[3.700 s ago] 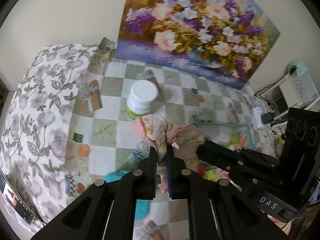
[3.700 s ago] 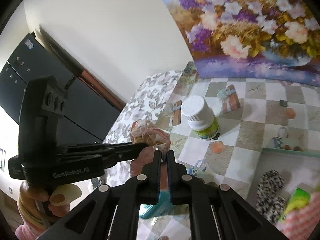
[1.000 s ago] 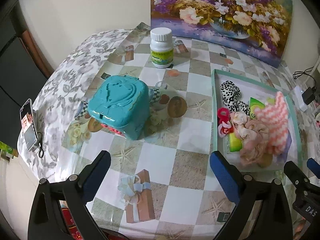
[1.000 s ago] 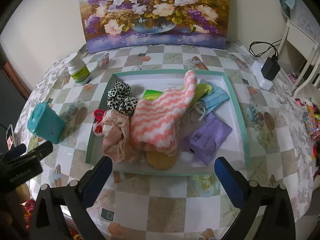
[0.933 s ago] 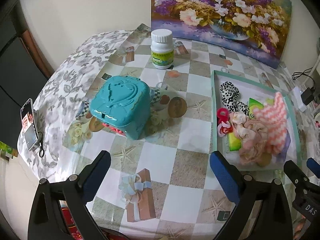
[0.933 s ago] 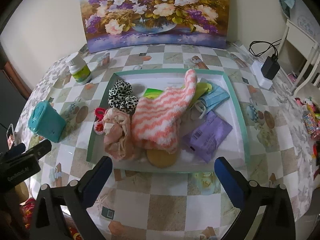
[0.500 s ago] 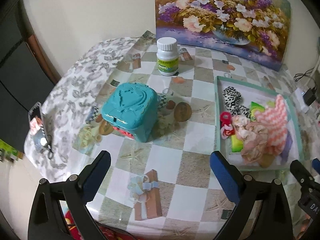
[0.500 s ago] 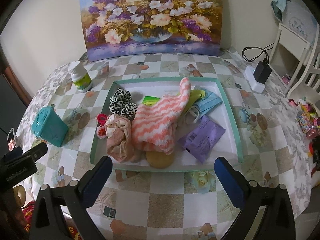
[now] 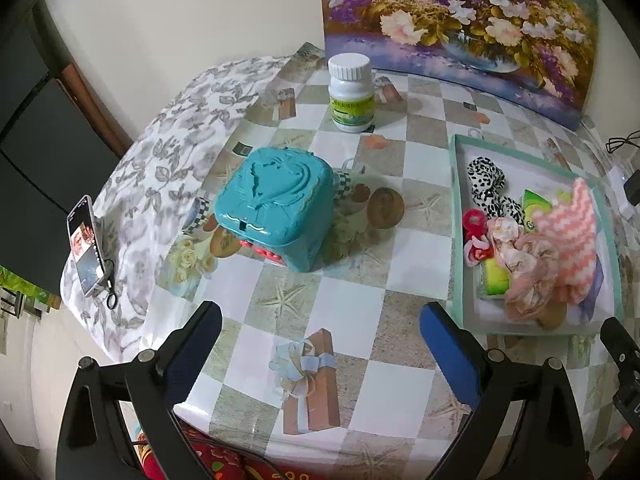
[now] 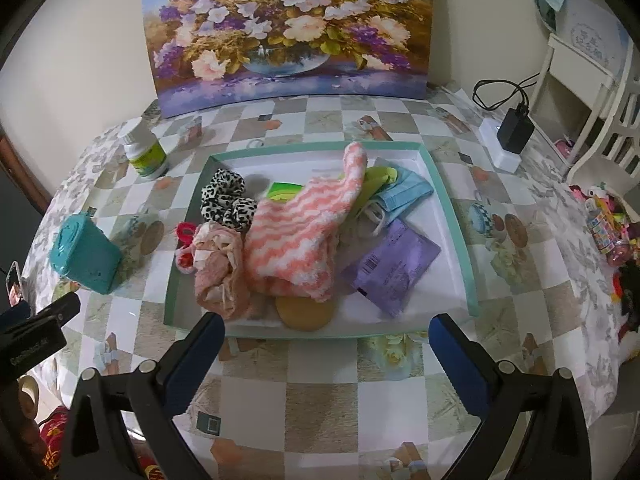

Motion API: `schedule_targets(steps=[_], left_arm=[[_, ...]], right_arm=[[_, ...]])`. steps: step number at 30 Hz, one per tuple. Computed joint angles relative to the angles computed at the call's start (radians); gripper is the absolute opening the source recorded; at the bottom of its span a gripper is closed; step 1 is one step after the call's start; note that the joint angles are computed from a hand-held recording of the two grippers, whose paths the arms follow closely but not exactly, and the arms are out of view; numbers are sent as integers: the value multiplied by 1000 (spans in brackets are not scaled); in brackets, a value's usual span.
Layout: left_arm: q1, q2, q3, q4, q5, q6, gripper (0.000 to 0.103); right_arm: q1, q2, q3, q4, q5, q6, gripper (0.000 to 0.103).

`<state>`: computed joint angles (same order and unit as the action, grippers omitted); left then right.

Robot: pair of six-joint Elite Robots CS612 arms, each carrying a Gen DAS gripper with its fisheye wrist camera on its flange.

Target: Organize soft objects

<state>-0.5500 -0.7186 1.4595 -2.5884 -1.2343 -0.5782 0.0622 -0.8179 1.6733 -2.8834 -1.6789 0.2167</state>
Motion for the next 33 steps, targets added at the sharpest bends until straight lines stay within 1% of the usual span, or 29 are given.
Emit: schedule_targets(steps=[6,14,33], left_arm=[[3,7,-15,32,-26,18,99],[9,11,-27,74,-46,10,99],[16,16,-39,110,-76,1,99]], right_arm=[[0,1,-1,4,-2,-3,103],[3,4,-6,17,-11,-7,103],[4,10,-19,52,-17,-16,103]])
